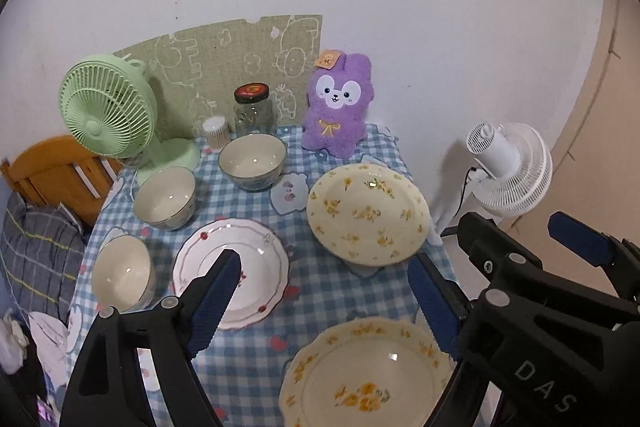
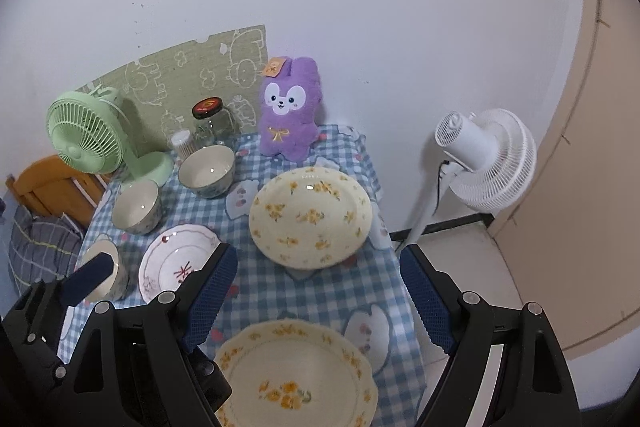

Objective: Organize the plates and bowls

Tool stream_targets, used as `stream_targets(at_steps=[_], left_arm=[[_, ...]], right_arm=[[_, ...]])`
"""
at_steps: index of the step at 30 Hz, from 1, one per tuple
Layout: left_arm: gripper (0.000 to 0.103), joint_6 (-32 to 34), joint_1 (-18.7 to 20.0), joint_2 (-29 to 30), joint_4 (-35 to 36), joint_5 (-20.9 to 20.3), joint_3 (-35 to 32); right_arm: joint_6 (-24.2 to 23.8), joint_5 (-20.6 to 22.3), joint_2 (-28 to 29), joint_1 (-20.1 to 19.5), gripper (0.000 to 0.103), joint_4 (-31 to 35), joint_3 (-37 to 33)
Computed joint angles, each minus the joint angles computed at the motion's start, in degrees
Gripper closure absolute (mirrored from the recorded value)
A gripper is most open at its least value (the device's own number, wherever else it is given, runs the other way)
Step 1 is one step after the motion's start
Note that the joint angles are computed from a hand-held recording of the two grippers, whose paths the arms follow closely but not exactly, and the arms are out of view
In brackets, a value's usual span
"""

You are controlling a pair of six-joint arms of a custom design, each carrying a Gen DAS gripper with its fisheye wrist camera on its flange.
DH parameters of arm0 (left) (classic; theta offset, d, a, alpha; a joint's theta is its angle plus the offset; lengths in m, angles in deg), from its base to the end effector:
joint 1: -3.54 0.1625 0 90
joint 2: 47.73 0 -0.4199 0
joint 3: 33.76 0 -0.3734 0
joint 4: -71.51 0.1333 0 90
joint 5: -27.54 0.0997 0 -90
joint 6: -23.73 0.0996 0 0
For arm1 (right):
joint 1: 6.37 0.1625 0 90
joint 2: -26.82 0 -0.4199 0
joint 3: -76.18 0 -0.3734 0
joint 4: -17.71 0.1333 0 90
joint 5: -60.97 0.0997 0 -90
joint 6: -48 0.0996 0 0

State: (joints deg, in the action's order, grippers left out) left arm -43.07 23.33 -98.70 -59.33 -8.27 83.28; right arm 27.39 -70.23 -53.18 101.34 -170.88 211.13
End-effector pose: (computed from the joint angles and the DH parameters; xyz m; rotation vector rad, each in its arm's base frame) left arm -0.3803 -0.3644 0.0522 0.3255 2.2484 -0.8894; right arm 0.1896 -0.3711 0.2849 0.4218 -2.2534 0.8858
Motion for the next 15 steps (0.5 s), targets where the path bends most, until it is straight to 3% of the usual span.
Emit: stream_targets(at_steps=[9,15], left_arm=[[0.016,-0.4,3.6,4.6,6.8,3.7,-8.1],[0.016,1.7,5.7,6.9,5.7,6.1,-11.1]], right_arm=[[-4.1,5.4,3.0,-4.7,0.017,1.7,-6.2],[-6.6,7.3,5.5,-6.4,0.017,1.1,-9.8]])
